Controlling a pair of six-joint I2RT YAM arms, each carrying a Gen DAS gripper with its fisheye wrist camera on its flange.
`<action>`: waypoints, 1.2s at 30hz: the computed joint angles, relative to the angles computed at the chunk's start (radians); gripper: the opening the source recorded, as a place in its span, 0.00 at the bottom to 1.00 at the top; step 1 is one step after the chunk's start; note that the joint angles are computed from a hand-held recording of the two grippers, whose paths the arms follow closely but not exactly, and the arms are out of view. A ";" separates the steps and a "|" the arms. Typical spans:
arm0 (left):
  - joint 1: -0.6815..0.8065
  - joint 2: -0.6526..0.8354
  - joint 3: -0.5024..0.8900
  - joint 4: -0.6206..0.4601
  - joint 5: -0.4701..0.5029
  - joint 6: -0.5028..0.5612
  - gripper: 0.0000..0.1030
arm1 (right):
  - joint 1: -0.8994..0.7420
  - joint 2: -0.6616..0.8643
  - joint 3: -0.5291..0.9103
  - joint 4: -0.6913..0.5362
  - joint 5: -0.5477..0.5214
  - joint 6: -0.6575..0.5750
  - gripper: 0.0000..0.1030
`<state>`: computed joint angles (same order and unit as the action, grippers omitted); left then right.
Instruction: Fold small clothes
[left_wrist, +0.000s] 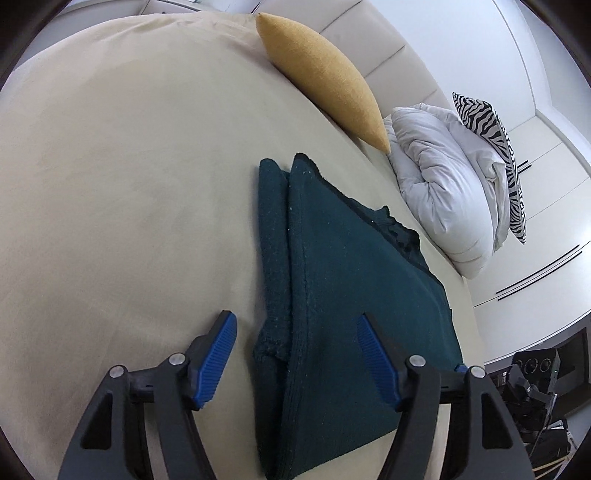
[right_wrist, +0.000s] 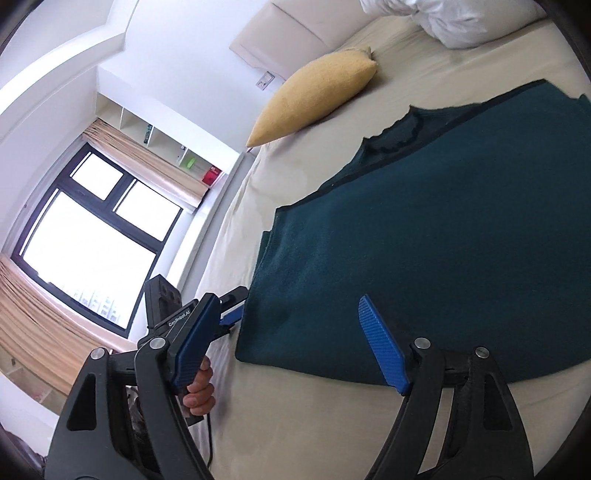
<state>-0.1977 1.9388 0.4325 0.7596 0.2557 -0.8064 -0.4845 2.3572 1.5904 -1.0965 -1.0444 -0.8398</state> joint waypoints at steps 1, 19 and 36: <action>0.012 0.010 -0.003 0.022 0.016 -0.013 0.69 | 0.024 0.015 0.010 0.016 -0.003 0.026 0.74; 0.008 0.025 0.061 -0.057 0.066 0.004 0.69 | -0.036 0.352 0.410 -0.021 -0.048 0.273 0.54; 0.126 0.107 0.049 0.005 0.299 -0.051 0.33 | 0.033 0.314 0.335 -0.167 -0.055 0.094 0.54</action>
